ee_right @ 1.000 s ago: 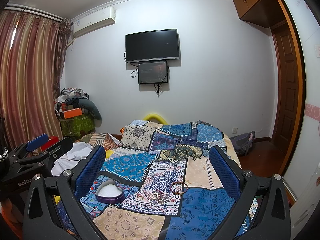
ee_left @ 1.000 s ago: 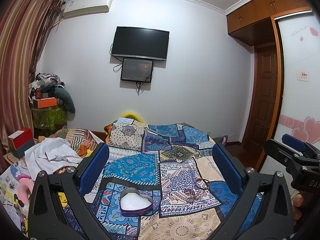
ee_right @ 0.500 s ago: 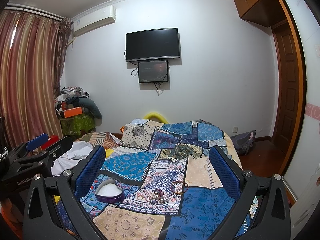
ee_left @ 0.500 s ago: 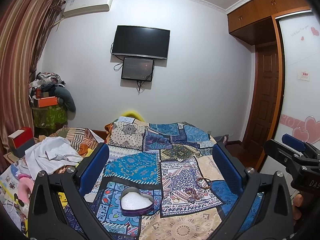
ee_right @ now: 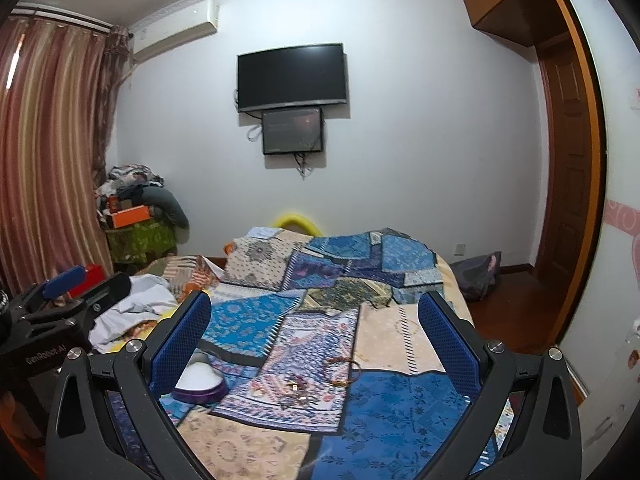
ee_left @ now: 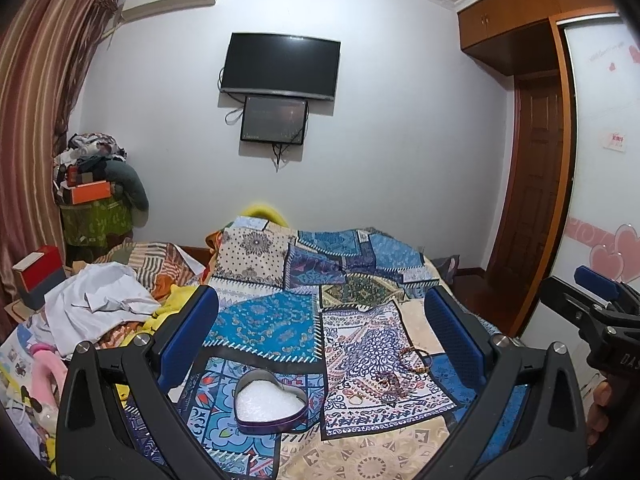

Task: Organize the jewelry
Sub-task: 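Grasp the red-orange beaded bracelet with the right tool while the left tool grasps a gold ring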

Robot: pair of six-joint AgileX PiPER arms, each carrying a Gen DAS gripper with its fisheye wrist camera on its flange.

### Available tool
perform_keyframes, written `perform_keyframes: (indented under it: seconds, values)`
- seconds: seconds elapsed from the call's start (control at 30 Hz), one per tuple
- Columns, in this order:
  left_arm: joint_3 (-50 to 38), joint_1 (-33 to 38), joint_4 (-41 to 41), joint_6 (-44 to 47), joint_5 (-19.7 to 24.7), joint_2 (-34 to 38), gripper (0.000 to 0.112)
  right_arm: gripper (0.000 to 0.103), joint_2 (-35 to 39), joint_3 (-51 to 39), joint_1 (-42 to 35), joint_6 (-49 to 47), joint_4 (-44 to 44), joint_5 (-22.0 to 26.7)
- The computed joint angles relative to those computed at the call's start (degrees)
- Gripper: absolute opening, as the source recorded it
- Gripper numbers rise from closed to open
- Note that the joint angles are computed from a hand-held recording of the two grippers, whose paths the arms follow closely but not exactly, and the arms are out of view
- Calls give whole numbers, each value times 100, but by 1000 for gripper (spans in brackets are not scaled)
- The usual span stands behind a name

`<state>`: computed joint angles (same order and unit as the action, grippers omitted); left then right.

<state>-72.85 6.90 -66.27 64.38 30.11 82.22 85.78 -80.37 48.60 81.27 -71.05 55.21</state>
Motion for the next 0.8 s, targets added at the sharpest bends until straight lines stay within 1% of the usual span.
perform_keyframes:
  seconds: [0.07,0.17,0.23,0.3,0.4,0.5,0.6,0.63,0.67,0.8]
  values:
    - [-178,-86,292,-307,26,184,103,103,-12,66,-176,-37,115,-42]
    - [-575,-316,1116,-1097,51,598,103,103,-37,253,-475,-66,309,-109]
    - [-757,-459,1491,-1400,79,819,103,103,-8,384,-700,-119,479,-99]
    - [-892,-656,1885,-1644,48,1069,103,103,31,462,-893,-198,632,-134]
    - [-984,-908,2366,-1917,17,1335,103,103,112,585,-1343,-510,1143,-400]
    - [-1121,-1125,2776,-2123,61,1667,103,103,169,555,-1534,-862,1589,-500]
    - [-1220,-1258,3066,-2260,138,1924,97,103,201,665,-1770,-1187,1962,-779]
    - [-1260,-1294,3142,-2309,185,2006,94,103,218,689,-1858,-1345,2116,-900]
    - [-1354,-1317,3231,-2368,316,2133,90,103,248,691,-1951,-1479,2246,-1024]
    - [-1609,-1354,3360,-2451,673,2462,83,102,308,756,-2291,-2154,2956,-1545]
